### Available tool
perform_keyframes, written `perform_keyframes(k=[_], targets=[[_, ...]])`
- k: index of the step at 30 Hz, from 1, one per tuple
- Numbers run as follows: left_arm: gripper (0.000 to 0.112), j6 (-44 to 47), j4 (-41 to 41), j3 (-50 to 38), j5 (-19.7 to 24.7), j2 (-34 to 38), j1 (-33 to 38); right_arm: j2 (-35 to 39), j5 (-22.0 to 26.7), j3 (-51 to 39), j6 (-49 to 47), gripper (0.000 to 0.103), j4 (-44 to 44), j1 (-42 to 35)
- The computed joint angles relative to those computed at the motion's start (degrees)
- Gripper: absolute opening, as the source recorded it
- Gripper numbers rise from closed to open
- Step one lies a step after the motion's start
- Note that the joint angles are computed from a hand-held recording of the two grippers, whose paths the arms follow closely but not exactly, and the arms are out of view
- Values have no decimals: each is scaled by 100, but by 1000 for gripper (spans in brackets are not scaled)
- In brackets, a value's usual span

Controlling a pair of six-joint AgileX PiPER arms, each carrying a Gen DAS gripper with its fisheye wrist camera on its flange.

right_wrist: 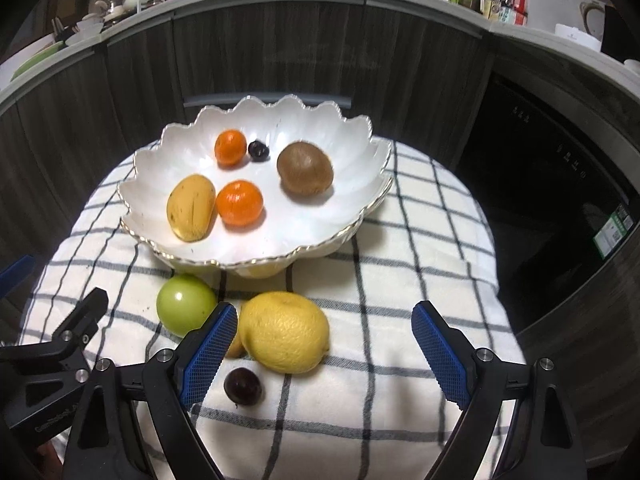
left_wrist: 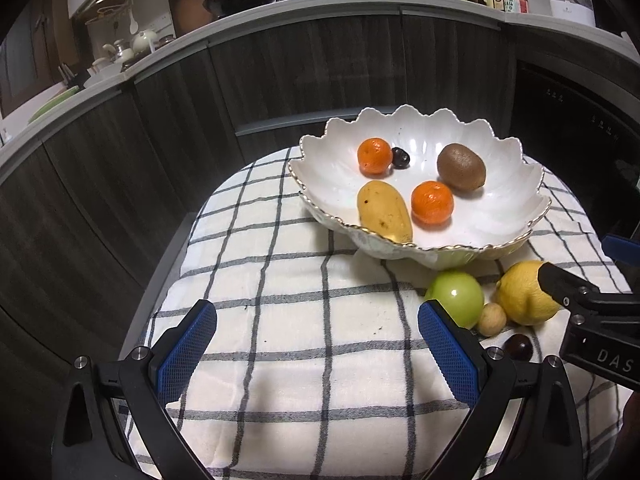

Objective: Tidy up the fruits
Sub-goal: 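Withdraw both tools and reach the right tool to the yellow grapefruit, then close the right tool on the grapefruit and lift it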

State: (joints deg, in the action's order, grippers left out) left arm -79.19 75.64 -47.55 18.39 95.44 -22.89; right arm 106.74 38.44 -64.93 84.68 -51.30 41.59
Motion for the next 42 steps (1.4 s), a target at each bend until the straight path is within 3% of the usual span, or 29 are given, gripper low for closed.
perform_keyframes(k=[20, 24, 29, 42], targets=[[102, 33, -1, -174, -244, 469, 404, 846, -540, -537, -395, 88, 575, -360], [103, 70, -35, -192, -255, 500, 410, 881, -730, -510, -405, 74, 587, -420], [103, 69, -24, -192, -251, 510, 393, 860, -970, -425, -422, 63, 536, -460], [102, -198, 268, -63, -228, 304, 197, 350, -871, 21, 145, 62, -89, -367]])
